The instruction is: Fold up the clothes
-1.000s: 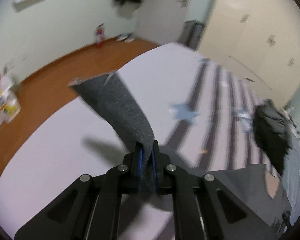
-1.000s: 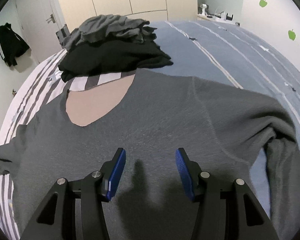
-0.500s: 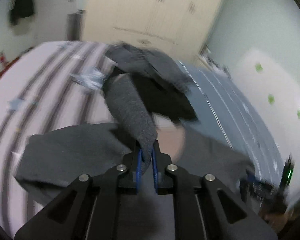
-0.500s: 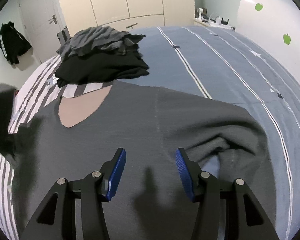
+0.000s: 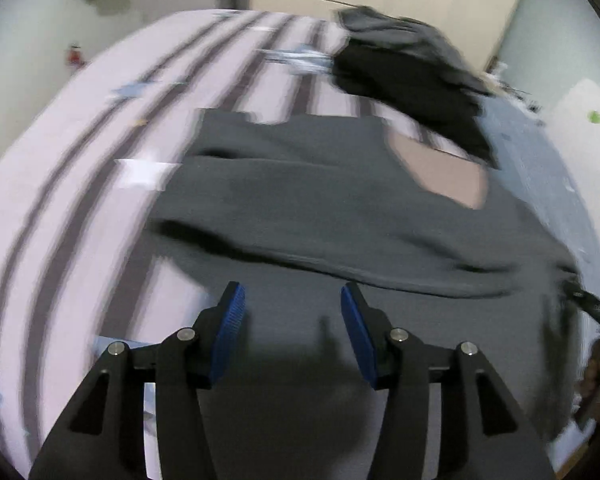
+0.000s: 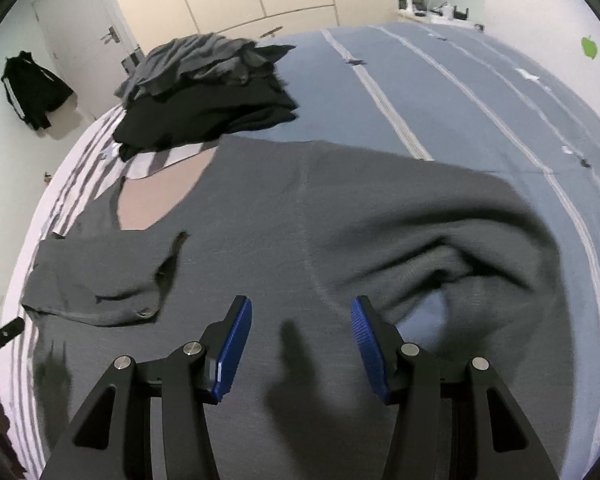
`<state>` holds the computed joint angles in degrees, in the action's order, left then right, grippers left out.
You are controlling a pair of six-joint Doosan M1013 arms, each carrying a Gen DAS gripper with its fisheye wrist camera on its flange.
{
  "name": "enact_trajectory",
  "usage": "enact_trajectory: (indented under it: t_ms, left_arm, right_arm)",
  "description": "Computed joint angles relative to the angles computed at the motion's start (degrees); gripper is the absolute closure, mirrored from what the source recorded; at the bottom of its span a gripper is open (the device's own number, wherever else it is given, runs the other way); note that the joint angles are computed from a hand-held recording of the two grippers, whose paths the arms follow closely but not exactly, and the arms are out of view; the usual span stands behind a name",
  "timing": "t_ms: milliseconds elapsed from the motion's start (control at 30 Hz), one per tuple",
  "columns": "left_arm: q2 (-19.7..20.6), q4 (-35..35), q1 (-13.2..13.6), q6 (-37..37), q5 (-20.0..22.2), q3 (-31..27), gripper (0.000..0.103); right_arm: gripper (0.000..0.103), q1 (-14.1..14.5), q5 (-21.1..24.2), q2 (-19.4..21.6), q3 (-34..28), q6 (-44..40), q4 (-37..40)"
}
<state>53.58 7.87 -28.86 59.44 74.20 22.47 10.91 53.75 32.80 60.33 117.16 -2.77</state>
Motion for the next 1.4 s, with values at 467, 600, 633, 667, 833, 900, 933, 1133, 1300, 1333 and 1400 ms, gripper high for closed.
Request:
enact_trajectory:
  t_ms: [467, 600, 633, 667, 833, 900, 933, 1133, 1300, 1333, 1400]
  left_arm:
    - [-0.74, -0.28, 2.49, 1.75, -3.28, 5.7, 0.056]
    - [0.0, -1.01, 2.83, 1.79, -3.26, 5.12, 0.056]
    - [0.15, -1.2, 2.93, 1.58, -3.4, 4.97, 0.056]
    - [0.37, -1.23, 3.04, 1.02, -3.41, 4.61, 0.056]
    - [2.06, -0.78, 3.18, 1.02, -2.45, 1.82, 0.056]
    - [2.48, -0.69, 3.19, 1.32, -2.28, 1.17, 0.056]
    - [2.49, -0.68, 3.21, 1.15, -2.52, 1.2, 0.056]
    - [2.74, -0.06, 3.15, 0.39, -2.14, 0.91, 0.056]
    - [2.42, 0.75, 3.04, -0.83, -1.76, 1.2, 0.056]
    - [2.29, 0.69, 3.04, -1.11, -1.77, 1.38, 0.056]
    - [2.08, 0.57, 2.99, -1.64, -1.77, 1.66, 0.056]
  right_arm:
    - [0.048, 3.38, 4.4, 10.02, -14.04, -3.35, 3.04]
    - [0.048, 3.65, 2.31, 9.21, -13.04, -2.84, 3.25]
    - [0.048, 3.86, 4.01, 10.05, -14.35, -2.72, 2.39]
    - [0.048, 3.94, 5.36, 10.87, -15.49, -2.83, 2.15]
    - [0.054, 4.32, 7.27, 13.35, -18.67, -1.91, 1.15]
    - [0.073, 4.47, 7.36, 13.78, -19.35, -2.35, 1.59]
    - [0.089, 4.47, 7.19, 13.86, -19.47, -2.79, 2.3]
    - [0.101, 3.94, 5.31, 12.85, -17.62, -6.3, 4.83]
    - [0.101, 3.16, -0.03, 9.23, -13.58, -6.41, 4.21]
    - [0.101, 3.03, -0.95, 8.47, -12.84, -5.5, 3.16]
    - [0.101, 2.3, -2.02, 7.32, -11.71, -3.85, 2.26]
